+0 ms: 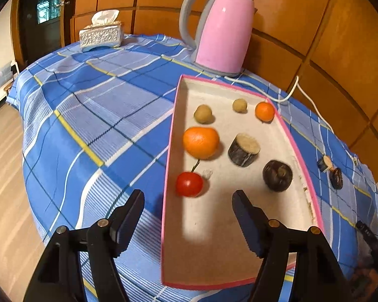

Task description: Organize fruits

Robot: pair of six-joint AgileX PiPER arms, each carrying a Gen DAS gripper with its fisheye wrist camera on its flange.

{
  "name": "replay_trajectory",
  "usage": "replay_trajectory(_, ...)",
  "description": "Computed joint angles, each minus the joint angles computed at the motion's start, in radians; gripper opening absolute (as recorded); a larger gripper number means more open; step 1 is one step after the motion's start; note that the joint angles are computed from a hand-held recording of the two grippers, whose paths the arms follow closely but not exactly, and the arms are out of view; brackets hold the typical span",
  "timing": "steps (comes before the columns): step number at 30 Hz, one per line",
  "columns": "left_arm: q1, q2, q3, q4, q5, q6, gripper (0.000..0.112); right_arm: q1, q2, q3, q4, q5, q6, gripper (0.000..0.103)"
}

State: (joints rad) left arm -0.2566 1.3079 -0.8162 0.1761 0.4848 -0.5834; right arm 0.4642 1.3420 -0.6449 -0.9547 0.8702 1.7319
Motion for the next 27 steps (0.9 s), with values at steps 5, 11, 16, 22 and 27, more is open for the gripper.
replay_trajectory(5, -0.007, 0.019, 0.026, -0.029, -0.016, 0.02, 0.073, -0.003, 0.004, -0.009, 0.013, 0.002, -0.018, 0.073)
replay_trajectory(11, -0.014, 0.038, 0.034, -0.06, -0.023, 0.043, 0.074, -0.085, 0.003, -0.072, 0.145, -0.045, -0.204, 0.072)
replay_trajectory(16, -0.015, 0.04, 0.038, -0.069, -0.026, 0.054, 0.076, -0.148, 0.03, -0.18, 0.334, -0.191, -0.504, 0.058)
replay_trajectory(22, -0.01, 0.039, 0.04, -0.086, -0.028, 0.072, 0.076, -0.14, 0.161, -0.412, 0.578, -0.257, -0.98, 0.038)
replay_trajectory(27, -0.007, 0.039, 0.039, -0.097, -0.027, 0.086, 0.076, -0.117, 0.331, -0.686, 0.694, -0.144, -1.299, 0.032)
